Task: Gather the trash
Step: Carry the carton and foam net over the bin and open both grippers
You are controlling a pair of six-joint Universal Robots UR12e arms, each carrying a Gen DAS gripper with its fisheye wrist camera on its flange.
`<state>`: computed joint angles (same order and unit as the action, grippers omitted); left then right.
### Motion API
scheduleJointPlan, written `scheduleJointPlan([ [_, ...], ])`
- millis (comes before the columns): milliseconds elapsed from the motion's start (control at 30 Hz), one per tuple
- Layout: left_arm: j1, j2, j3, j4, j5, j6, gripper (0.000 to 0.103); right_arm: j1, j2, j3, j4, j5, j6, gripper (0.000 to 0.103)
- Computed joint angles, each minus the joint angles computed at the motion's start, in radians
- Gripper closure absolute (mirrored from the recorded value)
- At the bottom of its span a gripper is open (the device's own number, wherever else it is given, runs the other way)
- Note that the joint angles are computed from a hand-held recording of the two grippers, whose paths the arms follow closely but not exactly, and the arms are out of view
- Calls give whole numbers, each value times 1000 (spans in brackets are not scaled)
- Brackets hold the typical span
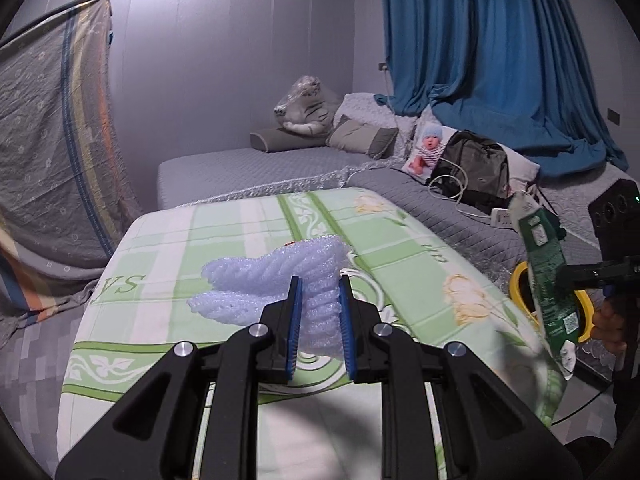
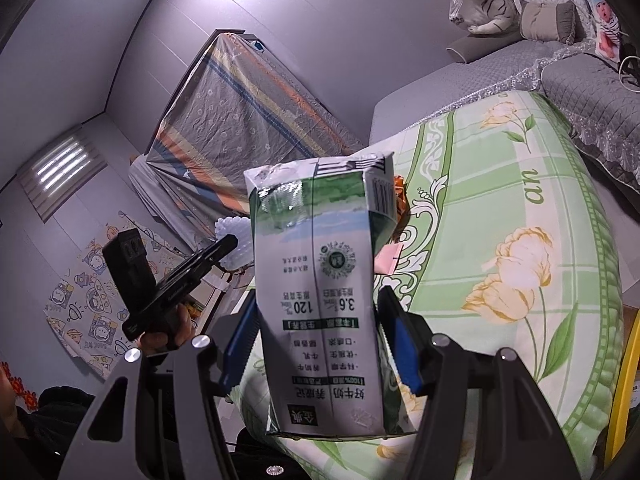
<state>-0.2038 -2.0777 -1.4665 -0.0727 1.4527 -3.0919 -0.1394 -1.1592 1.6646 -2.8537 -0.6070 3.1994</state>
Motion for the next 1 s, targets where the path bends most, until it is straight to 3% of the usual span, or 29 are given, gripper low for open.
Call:
scheduleJointPlan([
  [267, -47, -13, 28, 41, -42, 44, 86, -24, -31, 47, -122, -32, 66, 47],
  [567, -90, -42, 87, 55, -92, 59, 86, -69, -70, 108, -319, -141, 174, 47],
  [833, -131, -94, 173, 44, -148, 111, 86, -105, -110, 171, -465, -298, 227, 47],
  [933, -143, -117, 208, 29, -169, 105, 86, -122, -116, 190, -509, -336, 256, 47],
  [1000, -152, -137, 241, 13, -192, 94, 86, -126, -125, 205, -526, -405, 258, 47],
])
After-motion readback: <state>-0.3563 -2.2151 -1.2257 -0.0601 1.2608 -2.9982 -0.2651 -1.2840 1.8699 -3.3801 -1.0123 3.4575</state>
